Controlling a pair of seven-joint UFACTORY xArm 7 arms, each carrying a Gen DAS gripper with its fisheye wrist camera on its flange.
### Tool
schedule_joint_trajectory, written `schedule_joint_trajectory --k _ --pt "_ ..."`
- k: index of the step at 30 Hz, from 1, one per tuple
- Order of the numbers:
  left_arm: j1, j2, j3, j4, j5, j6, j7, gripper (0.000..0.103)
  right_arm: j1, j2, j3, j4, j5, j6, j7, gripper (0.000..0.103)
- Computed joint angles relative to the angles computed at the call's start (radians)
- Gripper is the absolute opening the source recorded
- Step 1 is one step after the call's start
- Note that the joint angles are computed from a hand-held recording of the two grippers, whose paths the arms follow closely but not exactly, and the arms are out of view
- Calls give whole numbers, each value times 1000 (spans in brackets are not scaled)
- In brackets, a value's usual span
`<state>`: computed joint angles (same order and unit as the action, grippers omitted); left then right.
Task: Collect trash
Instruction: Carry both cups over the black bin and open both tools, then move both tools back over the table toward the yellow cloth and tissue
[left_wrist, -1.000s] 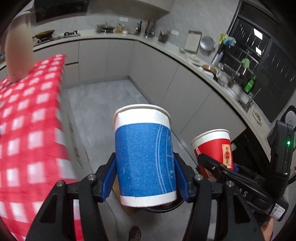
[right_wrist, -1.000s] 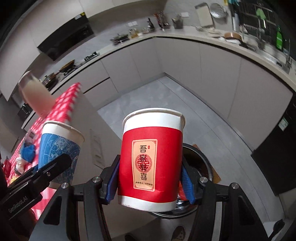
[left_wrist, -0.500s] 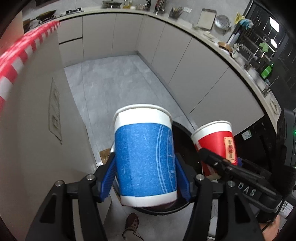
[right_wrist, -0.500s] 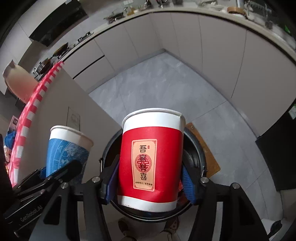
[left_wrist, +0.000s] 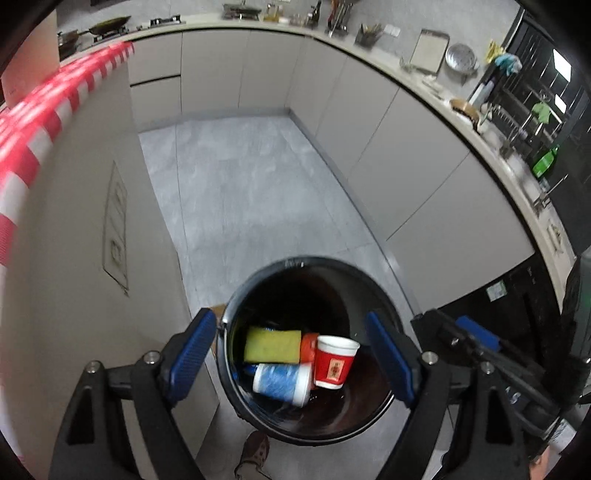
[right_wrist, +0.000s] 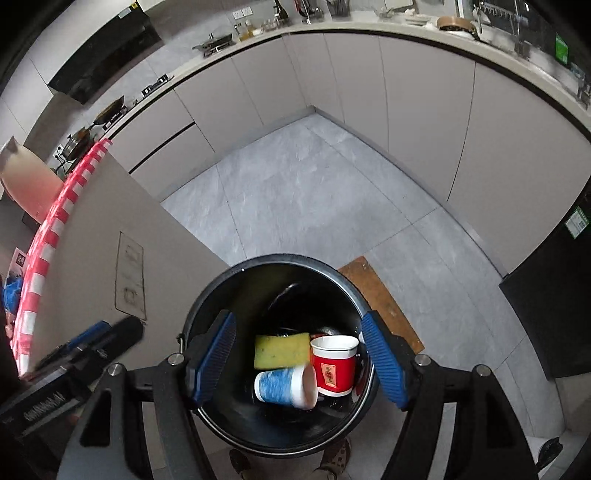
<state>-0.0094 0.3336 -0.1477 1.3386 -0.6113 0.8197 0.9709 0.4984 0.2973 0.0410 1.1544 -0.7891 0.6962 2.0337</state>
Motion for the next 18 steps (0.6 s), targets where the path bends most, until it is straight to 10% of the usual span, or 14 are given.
schedule_joint_trajectory --k 18 --pt "149 51 63 324 -109 235 21 84 139 198 7 557 -21 283 -169 73"
